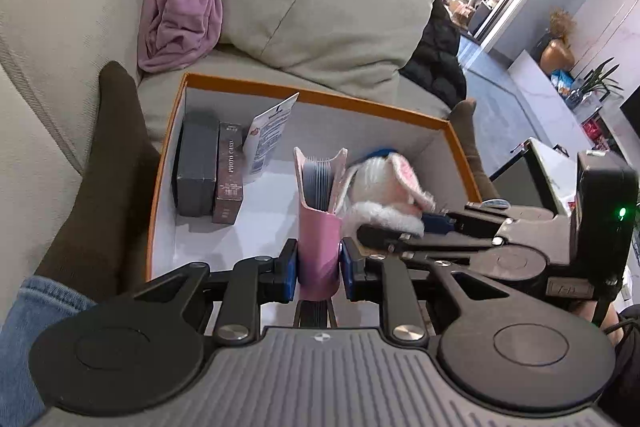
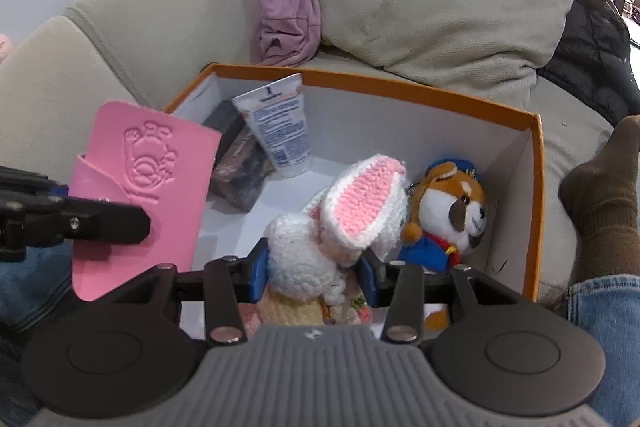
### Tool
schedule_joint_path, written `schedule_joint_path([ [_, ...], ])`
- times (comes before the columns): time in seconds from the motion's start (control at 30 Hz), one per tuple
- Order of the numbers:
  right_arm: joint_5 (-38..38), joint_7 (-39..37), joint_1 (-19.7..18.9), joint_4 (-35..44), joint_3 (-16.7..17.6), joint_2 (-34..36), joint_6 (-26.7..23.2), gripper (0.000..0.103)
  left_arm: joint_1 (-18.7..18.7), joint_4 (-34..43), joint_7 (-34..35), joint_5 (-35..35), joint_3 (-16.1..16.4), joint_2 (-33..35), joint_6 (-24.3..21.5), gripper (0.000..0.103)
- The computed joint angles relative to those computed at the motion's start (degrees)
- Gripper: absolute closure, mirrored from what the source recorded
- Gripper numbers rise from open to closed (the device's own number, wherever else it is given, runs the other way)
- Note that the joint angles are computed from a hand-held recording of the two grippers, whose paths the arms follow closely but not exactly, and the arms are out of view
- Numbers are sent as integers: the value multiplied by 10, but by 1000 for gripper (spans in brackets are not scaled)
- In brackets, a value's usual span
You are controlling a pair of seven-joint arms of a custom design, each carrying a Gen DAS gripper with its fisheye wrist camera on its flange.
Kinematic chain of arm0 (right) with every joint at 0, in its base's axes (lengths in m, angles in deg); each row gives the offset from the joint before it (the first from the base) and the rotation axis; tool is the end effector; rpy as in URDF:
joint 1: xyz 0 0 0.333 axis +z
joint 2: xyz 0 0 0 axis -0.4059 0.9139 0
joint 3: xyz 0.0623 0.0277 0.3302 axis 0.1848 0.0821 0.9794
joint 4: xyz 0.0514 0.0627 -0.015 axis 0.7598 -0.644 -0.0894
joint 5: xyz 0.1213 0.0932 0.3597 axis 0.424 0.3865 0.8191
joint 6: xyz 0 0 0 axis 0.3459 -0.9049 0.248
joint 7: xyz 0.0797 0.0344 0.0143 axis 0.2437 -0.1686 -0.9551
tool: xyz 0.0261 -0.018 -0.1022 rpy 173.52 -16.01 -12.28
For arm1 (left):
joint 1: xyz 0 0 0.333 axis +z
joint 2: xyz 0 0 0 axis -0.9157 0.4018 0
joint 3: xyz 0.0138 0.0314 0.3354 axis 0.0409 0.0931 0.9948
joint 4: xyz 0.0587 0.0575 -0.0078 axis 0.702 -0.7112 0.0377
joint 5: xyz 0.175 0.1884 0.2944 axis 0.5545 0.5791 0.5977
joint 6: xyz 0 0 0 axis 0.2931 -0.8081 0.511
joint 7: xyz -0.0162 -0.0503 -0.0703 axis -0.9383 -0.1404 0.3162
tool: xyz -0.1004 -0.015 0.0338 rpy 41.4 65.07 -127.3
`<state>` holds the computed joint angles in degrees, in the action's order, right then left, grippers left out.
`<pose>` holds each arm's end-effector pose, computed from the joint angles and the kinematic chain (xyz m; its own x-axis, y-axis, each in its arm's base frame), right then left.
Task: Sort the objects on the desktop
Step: 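Carry card holder in left tool while right tool carries bunny into orange box, then open both tools releasing card holder and bunny inside the box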
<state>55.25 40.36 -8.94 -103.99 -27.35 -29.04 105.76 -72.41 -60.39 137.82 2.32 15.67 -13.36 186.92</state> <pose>0.4858 0.1129 0.5870 0.3054 -0.9331 -0.1897 -0.7790 -0.1302 -0.6134 0.5315 -0.1453 0.6259 -0.5737 -0.7540 0.3199 -0.7730 0.3694 -0.5157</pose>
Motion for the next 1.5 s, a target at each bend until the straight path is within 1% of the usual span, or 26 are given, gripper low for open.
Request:
schedule_joint_path([
  [0.1,-20,19,-11,19,7,24,11,56,-3,14,-2,14,-7,17,-3,78],
  [0.17,-35,33,-16,37,10,45,8,56,-6,23,3,20,-12,26,-7,78],
  [0.23,-27,29,-15,57,6,65,-10,56,-7,31,5,27,-16,36,-9,78],
  [0.3,-35,28,-17,71,10,82,-20,55,-8,39,2,39,-20,47,-6,78],
  [0.33,-39,30,-19,84,11,92,-38,55,-8,42,-2,48,-23,53,-4,78],
  [0.4,-33,28,-23,121,9,117,-100,54,-9,56,-8,60,-27,70,-4,78],
  [0.43,-20,17,-26,132,7,125,-113,52,-9,67,-10,66,-29,82,-8,78],
  [0.5,-28,12,-32,129,11,132,-88,49,-10,88,-17,82,-35,102,-11,79],
  [0.6,-17,-4,-37,132,12,133,-100,46,-13,113,-29,108,-43,127,-9,79],
  [0.7,-18,-21,-38,117,15,118,-93,46,-18,138,-50,134,-51,154,-9,79],
  [0.83,-1,-30,-40,108,10,109,-86,45,-28,171,-88,179,-57,190,-16,79],
  [0.93,11,-27,-42,111,7,112,-93,45,-39,181,-118,227,-58,205,0,78],
  [1.0,12,-25,-43,111,8,110,-93,45,-41,180,-122,239,-61,208,10,78],
  [1.13,11,-25,-43,113,10,113,-89,45,-52,148,-127,277,-63,197,67,78],
  [1.17,10,-25,-43,113,10,113,-89,45,-53,147,-129,282,-64,197,70,78],
  [1.27,16,-26,-44,113,8,112,-90,45,-51,159,-138,276,-65,205,55,77],
  [1.33,20,-28,-44,110,8,110,-87,45,-45,166,-137,259,-67,207,44,73],
  [1.37,23,-29,-43,108,8,109,-85,45,-43,164,-135,254,-67,205,46,72],
  [1.43,28,-33,-43,103,7,105,-80,45,-40,154,-127,248,-68,195,56,64],
  [1.47,31,-34,-42,102,7,104,-79,44,-39,149,-122,244,-68,190,59,62],
  [1.5,33,-35,-42,102,6,103,-78,44,-38,145,-116,238,-69,186,61,52],
])
